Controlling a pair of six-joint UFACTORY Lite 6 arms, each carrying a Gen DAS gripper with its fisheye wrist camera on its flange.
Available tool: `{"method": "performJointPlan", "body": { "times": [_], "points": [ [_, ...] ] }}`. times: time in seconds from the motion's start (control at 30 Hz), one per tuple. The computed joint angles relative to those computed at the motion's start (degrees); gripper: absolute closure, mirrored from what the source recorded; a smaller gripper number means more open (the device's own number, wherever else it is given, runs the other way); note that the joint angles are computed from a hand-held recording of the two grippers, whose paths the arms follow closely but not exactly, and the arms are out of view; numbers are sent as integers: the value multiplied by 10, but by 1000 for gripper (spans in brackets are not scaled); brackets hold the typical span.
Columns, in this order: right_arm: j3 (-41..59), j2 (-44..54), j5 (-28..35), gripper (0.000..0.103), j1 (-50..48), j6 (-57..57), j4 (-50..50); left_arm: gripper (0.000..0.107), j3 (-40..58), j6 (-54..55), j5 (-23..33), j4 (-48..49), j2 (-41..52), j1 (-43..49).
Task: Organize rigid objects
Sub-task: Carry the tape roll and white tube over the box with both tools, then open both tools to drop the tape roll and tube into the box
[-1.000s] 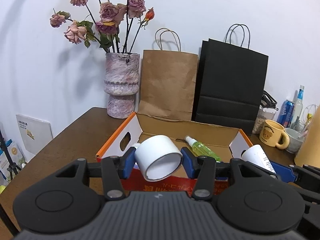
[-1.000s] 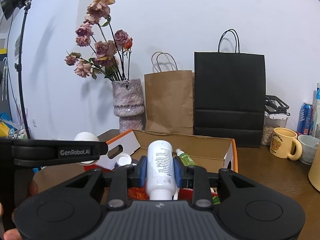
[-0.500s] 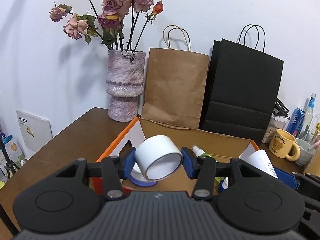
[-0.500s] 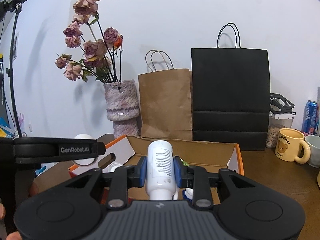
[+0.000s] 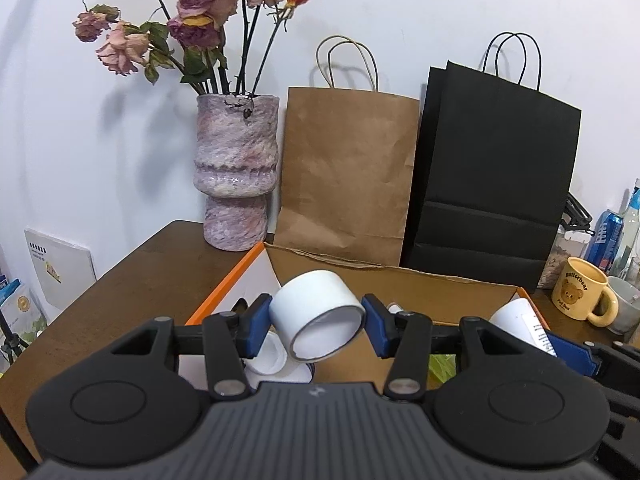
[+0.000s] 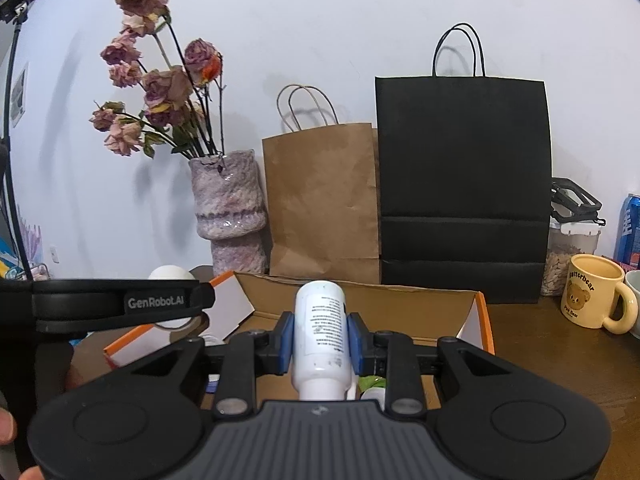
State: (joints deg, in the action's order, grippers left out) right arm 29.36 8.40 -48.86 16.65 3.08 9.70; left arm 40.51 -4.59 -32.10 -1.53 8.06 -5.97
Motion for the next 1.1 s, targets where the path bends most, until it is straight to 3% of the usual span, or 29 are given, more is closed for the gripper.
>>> {"method": "performJointPlan", "body": {
  "times": [0.77, 0.83, 0.9, 0.97, 1.0, 1.1],
  "points": [
    [122, 109, 60, 76, -35, -18, -22, 56, 124, 64, 9, -28, 130, 9],
    [125, 113, 67, 75, -35, -19, -17, 40, 127, 78, 11, -48, 133, 7],
    [123, 114, 62, 57, -31, -32, 2, 30, 125, 88, 2, -60, 133, 7],
    [117, 111, 47, 20, -25, -46, 29, 14, 126, 98, 0, -72, 133, 6],
    [113, 108, 40, 15, -24, -51, 37, 4, 125, 102, -2, -78, 133, 5],
    [110, 102, 37, 3, -23, -63, 48, 4, 121, 100, -7, -74, 127, 5]
  ]
}}
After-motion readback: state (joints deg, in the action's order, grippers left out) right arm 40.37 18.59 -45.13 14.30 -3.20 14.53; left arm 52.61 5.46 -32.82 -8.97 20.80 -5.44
